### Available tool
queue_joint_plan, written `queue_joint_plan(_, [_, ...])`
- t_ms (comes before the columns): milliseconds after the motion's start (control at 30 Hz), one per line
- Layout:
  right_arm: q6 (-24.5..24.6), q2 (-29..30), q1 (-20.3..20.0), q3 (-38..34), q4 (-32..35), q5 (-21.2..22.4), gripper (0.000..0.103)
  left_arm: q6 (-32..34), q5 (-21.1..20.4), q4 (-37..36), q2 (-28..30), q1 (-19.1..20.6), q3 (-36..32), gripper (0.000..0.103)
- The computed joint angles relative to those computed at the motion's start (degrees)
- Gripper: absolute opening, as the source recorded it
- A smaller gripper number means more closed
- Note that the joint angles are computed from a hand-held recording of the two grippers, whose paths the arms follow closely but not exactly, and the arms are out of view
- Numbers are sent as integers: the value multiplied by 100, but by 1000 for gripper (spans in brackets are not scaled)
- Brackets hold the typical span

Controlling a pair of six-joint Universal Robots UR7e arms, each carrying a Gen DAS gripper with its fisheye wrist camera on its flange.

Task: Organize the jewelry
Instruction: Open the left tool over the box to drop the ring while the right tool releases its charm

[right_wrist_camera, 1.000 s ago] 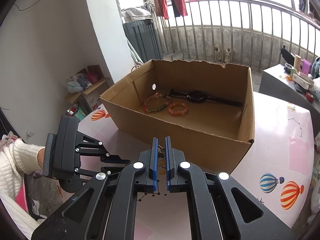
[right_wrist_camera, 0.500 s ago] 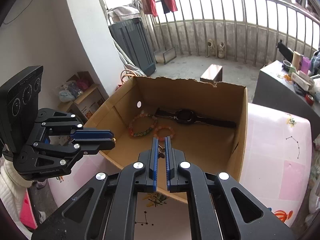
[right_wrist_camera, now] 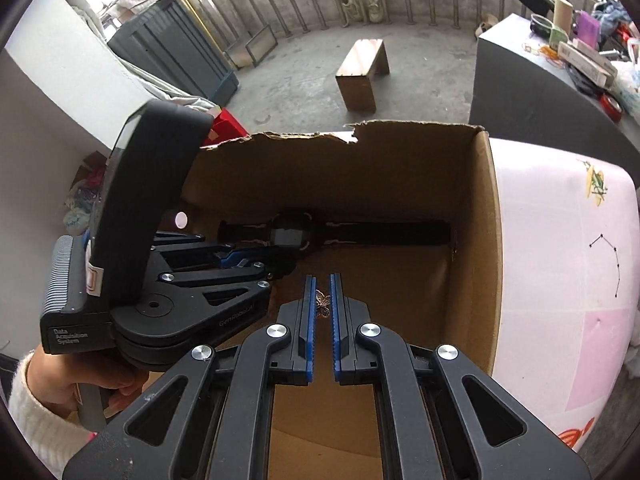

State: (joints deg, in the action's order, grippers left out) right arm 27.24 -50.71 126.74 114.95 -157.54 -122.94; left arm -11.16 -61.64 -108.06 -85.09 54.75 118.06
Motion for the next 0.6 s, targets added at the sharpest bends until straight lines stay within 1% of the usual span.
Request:
queue_joint_plan(67, [1,21,-5,-33,63,28,5,-104,-91,208,54,40,-82,11])
queue_joint_plan(133, [73,62,-2,-114,219,-22,5,-160,24,290,143,54,-97,11])
queue_joint_plan(233, [137,147,-20,-241,371,-38,5,-227,-218,293,254,189,-209,13])
queue_joint_plan(267, [154,169,-41,-276,421,-8,5,-281,-228,299,247,214,-238,20])
queue_joint_plan(300, [212,188,-66,-303,472,27,5,-303,-249,340,206,246,-268,30])
queue_joint_plan(333, [311,210,-94,-334,529,40,5,-337,-236,398,182,245,-301,33])
queue_joint_plan(367, [432,244,-118,-394,653,53,5,-383,-141,521,121,220,-329,33])
queue_joint_plan(433, [520,323,-134,-511,826,68,5,-389,45,596,-85,112,-306,34])
queue_joint_plan(533, [607,468,-164,-735,1231,23,6,-398,130,556,-529,-56,-221,34])
queue_joint_plan(567, [671,507,-186,-790,1340,49,9,-371,92,515,-692,-125,-161,34])
queue_joint_plan(600, [684,533,-227,-827,1382,137,9,-309,-34,453,-895,-191,-98,32])
